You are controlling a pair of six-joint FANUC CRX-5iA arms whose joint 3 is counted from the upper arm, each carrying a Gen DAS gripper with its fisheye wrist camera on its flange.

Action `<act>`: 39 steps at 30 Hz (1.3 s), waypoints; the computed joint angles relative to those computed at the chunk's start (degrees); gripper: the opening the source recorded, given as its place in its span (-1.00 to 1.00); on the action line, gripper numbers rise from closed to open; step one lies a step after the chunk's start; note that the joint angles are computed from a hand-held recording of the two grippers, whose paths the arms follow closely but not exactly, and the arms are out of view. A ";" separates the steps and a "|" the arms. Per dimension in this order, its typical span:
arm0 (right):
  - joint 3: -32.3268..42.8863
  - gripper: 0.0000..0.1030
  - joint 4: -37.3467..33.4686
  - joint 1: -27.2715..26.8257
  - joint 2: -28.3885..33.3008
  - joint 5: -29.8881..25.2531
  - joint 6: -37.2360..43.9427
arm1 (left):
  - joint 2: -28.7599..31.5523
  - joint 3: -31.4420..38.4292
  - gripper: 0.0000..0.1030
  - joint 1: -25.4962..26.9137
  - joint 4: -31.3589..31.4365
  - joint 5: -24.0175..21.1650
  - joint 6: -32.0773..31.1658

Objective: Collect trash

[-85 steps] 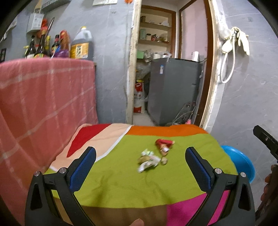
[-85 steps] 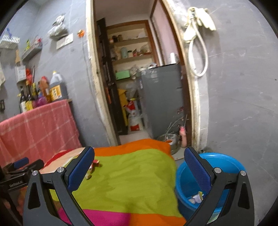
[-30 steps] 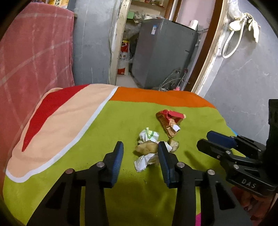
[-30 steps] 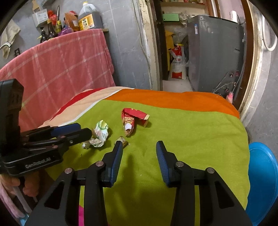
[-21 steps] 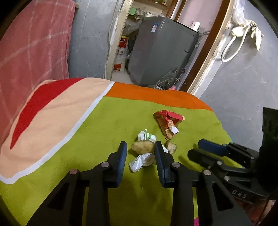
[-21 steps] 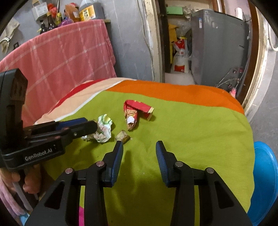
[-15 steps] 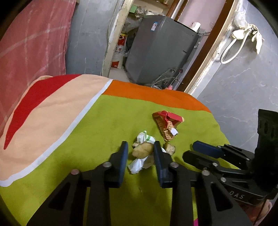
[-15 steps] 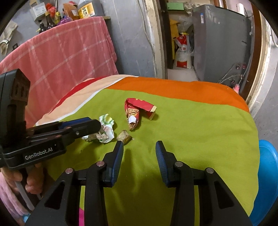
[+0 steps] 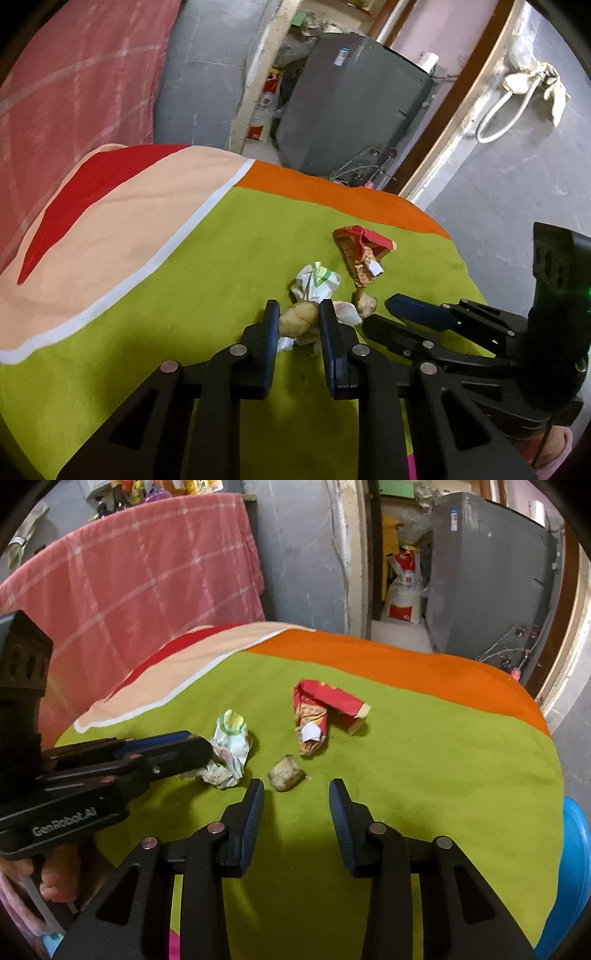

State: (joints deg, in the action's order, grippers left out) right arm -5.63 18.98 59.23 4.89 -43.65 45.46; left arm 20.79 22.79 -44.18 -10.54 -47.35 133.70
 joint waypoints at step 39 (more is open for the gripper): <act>-18.85 -0.62 23.00 6.09 -12.51 8.23 -22.02 | -2.58 0.69 -0.92 -8.40 -15.70 -5.54 9.81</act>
State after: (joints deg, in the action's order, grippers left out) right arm -24.48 41.99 65.32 -7.62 -35.42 23.44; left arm 18.21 23.49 -52.58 -26.24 -52.89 143.50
